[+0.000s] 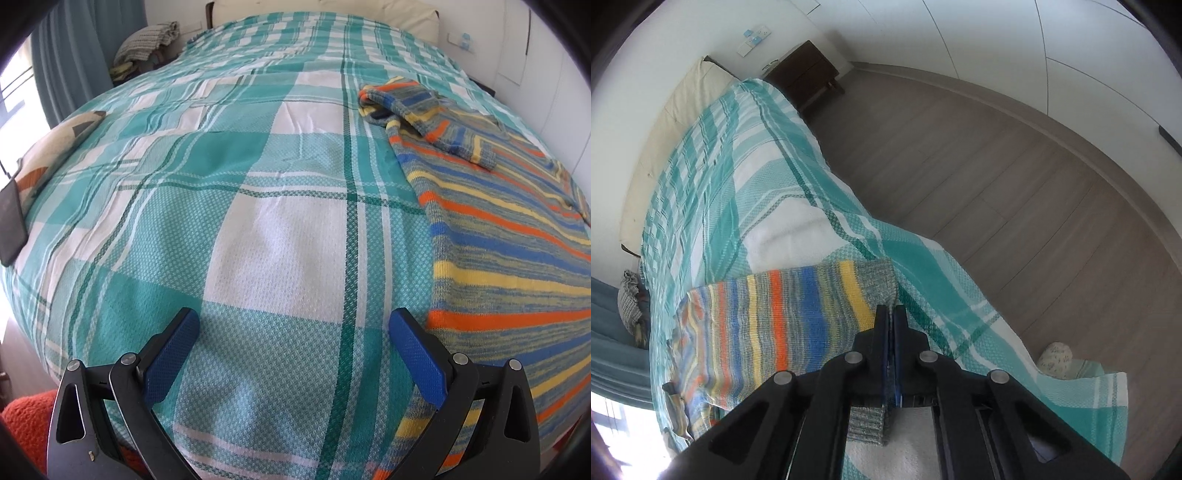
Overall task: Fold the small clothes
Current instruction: 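Lift the sleeve with the right tool, lay it across the body, open, then move the left tool to the other sleeve and close on its cuff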
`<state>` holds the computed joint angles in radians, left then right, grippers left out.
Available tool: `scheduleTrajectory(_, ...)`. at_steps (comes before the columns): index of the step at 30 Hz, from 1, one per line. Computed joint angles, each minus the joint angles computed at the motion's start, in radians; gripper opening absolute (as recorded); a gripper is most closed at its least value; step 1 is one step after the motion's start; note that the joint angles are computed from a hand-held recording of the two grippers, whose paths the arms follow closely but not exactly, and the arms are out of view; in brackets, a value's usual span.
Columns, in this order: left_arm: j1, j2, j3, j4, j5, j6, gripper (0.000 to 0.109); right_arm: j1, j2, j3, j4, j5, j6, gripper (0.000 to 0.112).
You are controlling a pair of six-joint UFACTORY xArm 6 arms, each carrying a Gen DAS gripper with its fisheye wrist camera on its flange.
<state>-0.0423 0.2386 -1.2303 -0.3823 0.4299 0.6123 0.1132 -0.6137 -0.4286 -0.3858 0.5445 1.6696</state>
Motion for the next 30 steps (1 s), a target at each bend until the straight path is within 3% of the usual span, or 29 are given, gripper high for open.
scheduleTrajectory(1,0.001,0.001,-0.002,-0.005,0.005,0.003,0.103,0.004,-0.001,0.001,-0.012,0.000,0.013,0.003)
scheduleTrajectory(2,0.002,0.002,-0.004,-0.011,0.011,0.006,0.103,0.011,-0.005,0.002,-0.026,0.005,0.029,0.012)
scheduleTrajectory(4,0.004,0.007,-0.012,-0.024,0.022,0.017,0.103,0.042,-0.030,-0.007,-0.059,0.077,0.080,0.052)
scheduleTrajectory(5,0.005,0.008,-0.014,-0.027,0.025,0.019,0.103,0.075,-0.056,-0.014,-0.084,0.143,0.122,0.080)
scheduleTrajectory(11,0.004,0.011,-0.012,-0.027,0.018,0.019,0.103,0.390,-0.148,-0.098,-0.267,0.632,0.353,0.083)
scheduleTrajectory(15,0.002,0.016,-0.008,-0.027,0.008,0.020,0.103,0.591,-0.085,-0.208,-0.363,0.777,0.382,0.083)
scheduleTrajectory(19,0.006,0.018,-0.020,-0.021,0.033,0.018,0.103,0.704,0.076,-0.334,-0.432,0.753,0.321,0.083)
scheduleTrajectory(22,0.013,-0.017,-0.034,0.030,0.094,-0.005,0.101,0.696,0.195,-0.384,-0.414,0.654,0.259,0.083)
scheduleTrajectory(25,-0.004,-0.108,0.000,-0.161,0.058,0.191,0.102,0.646,0.261,-0.384,-0.322,0.544,0.189,0.083)
scheduleTrajectory(27,-0.029,-0.127,-0.050,-0.259,0.114,0.318,0.102,0.615,0.299,-0.383,-0.241,0.504,0.112,0.083)
scheduleTrajectory(30,-0.092,-0.085,-0.190,-0.309,0.218,0.443,0.102,0.615,0.333,-0.400,-0.223,0.513,0.074,0.090)
